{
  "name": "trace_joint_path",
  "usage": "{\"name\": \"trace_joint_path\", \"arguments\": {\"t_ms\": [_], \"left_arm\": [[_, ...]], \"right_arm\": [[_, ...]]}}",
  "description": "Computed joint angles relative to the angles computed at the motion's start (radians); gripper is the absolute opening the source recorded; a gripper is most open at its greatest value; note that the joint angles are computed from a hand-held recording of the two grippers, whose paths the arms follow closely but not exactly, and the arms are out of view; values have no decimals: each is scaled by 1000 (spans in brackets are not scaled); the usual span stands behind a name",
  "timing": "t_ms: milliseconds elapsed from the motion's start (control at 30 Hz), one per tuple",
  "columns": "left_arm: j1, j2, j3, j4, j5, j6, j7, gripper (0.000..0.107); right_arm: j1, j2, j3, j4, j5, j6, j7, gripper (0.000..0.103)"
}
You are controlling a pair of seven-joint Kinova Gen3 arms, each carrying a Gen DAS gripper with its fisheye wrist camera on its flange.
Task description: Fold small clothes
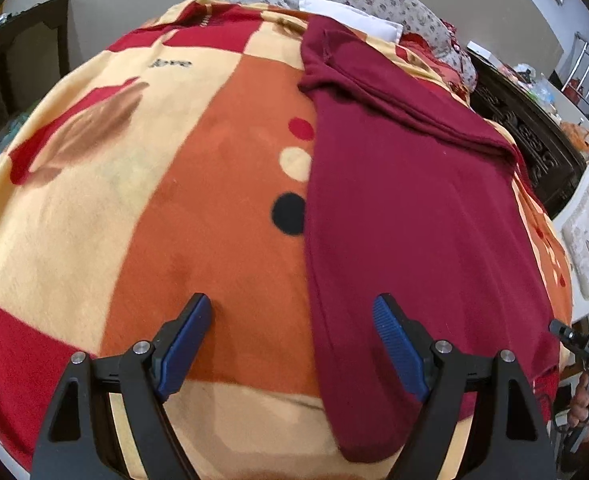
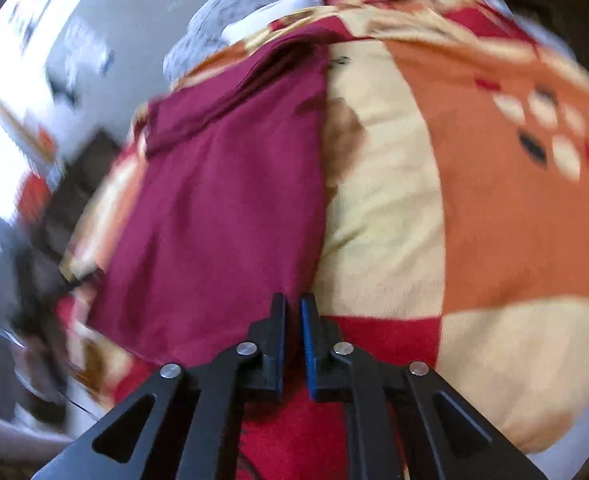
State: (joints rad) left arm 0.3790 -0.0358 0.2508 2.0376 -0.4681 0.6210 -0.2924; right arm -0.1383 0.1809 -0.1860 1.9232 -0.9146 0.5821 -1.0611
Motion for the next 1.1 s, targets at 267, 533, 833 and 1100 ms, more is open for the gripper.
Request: {"name": "trace_joint_path", "arguments": {"t_ms": [267,533,833,1100], "left_arm": [[4,-7,3,8,45,-7,-6,90],[70,42,39,-32,-50,103,47,95],[158,91,7,-69,-118,180,99,99],[188,110,-8,-87,-131,212,109,99]], "right_arm": [[-35,4,-14,-22,36,46,31,60],[-32,26,-26,-22,-10,56,105,70],[-40,43,-28,-48,17,66,91,74],[-36,46,-33,-51,20,69,97,76]]}}
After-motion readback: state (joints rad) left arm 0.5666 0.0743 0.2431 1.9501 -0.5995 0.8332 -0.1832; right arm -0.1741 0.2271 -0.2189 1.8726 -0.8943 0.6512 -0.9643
